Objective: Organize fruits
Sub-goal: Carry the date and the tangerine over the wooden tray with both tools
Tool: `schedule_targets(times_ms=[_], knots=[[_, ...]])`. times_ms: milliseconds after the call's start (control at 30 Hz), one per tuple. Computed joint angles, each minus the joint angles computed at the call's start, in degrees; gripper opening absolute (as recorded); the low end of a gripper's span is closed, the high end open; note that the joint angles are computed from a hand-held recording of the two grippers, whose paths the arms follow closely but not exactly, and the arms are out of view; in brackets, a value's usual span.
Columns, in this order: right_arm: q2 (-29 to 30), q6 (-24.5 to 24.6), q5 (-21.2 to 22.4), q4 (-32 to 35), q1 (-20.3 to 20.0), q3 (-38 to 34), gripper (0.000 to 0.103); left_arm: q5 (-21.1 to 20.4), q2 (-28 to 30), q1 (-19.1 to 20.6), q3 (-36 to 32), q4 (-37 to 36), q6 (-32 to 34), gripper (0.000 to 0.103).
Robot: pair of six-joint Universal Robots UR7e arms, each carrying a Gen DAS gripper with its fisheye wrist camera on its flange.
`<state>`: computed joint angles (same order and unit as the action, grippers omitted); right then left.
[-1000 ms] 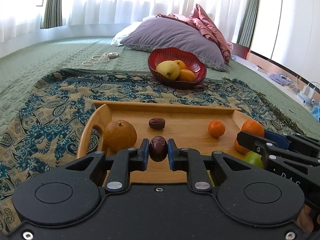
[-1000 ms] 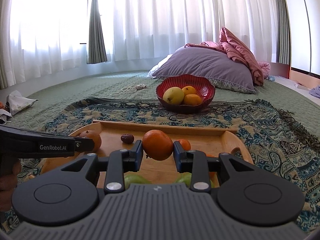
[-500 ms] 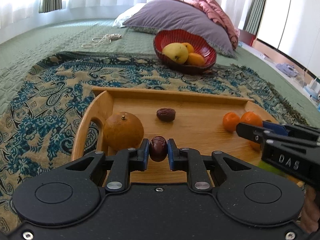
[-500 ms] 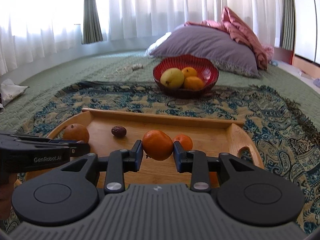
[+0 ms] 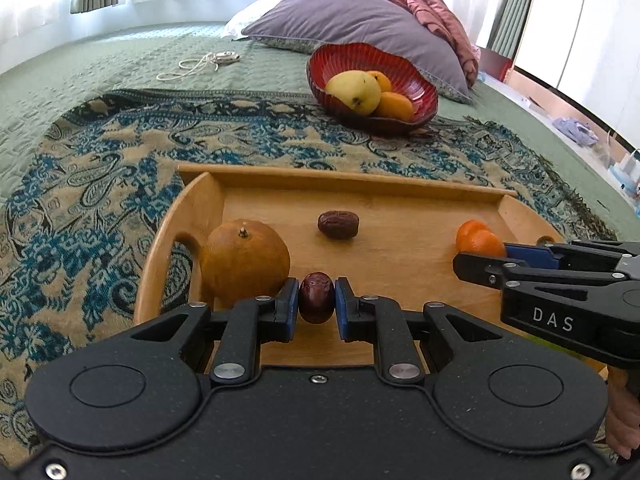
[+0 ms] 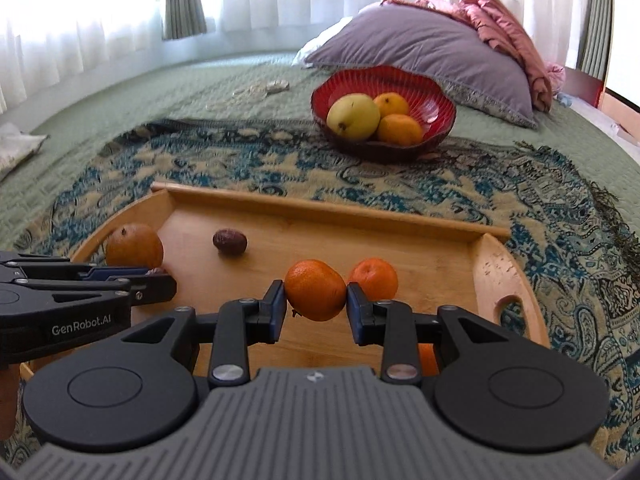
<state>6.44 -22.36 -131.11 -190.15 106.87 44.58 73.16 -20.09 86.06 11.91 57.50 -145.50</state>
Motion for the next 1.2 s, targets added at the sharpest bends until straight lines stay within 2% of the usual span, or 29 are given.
schedule_targets(times_ms=[167,400,967,1200], knots=[[-0.37,2.27,0.04,2.98,-0.45,0.10,0.037,-0.63,2.53,0.23,-4.42,2.10,-0.03,0.018],[-0.49,3.39,0.02,4.70,-0.79,0.15,0.037,-0.54,0.87,0.32,-0.96,0.12,0.62,0.018],[-0.06,3.92,-0.84,6.79,-0.83,-0.90,0.038,-0.50,0.10,0.33,0.71,-0.90,0.68,0.019],[-0.56,4.38,-0.14,6.58,-0.94,-0.05,0.044,-0.81,-0.06,0.26,0.82,-0.76,1.27,0.019]])
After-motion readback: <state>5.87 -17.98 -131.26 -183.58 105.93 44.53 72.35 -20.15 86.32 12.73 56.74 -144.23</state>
